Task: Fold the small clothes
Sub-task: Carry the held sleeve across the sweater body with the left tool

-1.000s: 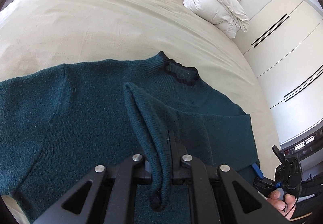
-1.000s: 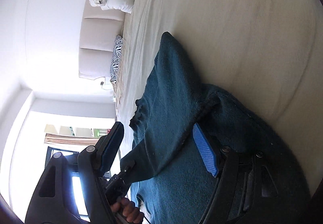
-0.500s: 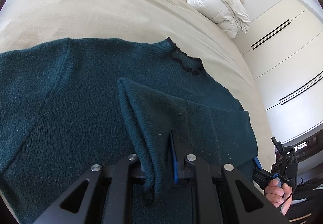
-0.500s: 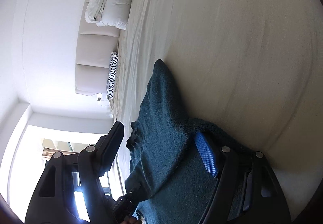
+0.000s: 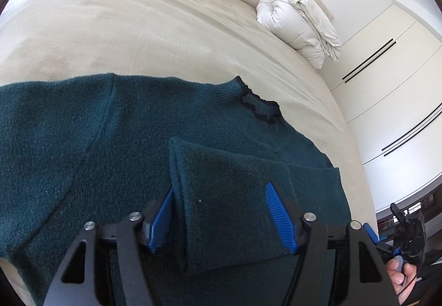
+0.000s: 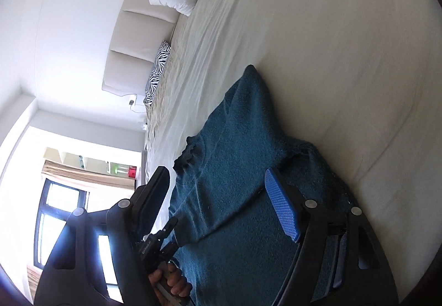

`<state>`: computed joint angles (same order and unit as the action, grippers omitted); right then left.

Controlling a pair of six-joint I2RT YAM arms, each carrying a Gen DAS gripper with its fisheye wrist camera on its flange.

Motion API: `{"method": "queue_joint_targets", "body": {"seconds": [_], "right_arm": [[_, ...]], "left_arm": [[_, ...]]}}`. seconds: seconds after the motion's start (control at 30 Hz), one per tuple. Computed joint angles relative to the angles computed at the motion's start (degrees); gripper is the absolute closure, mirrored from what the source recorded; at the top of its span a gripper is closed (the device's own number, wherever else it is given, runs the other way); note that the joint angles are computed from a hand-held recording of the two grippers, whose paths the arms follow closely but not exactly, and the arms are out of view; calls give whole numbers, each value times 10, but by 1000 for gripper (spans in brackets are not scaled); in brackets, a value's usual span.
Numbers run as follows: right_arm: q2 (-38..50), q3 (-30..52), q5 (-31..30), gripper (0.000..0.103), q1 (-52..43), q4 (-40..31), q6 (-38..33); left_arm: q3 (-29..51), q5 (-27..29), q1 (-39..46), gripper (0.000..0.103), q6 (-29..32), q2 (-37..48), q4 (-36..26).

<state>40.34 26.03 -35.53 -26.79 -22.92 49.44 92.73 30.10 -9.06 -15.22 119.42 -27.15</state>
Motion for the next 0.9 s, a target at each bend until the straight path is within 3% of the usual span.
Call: {"method": "queue_joint_targets", "body": {"seconds": [0.13, 0.27, 0.4, 0.53, 0.63, 0.73, 0.83, 0.9], "right_arm": [[181, 54, -62, 32, 0, 68, -58], [352, 92, -68, 32, -5, 140, -63], [423, 116, -90, 33, -33, 220, -27], [494, 173, -113, 33, -40, 229, -34], [516, 182, -135, 33, -50, 249, -24], [481, 134, -149, 33, -62, 276, -29], [404, 75, -161, 33, -76, 236, -75], [325, 46, -162, 33, -94, 162, -118]], "left_arm": [[2, -17, -2, 37, 0, 14, 13], [-23, -24, -4, 42, 13, 15, 58], [-39, -32, -8, 42, 21, 20, 100], [-43, -26, -6, 42, 10, 27, 127], [-51, -15, -2, 42, 6, 25, 139], [-58, -8, 2, 42, 4, 23, 146], [-63, 7, 9, 42, -3, 16, 145], [-63, 8, 18, 39, -12, 0, 116]]}}
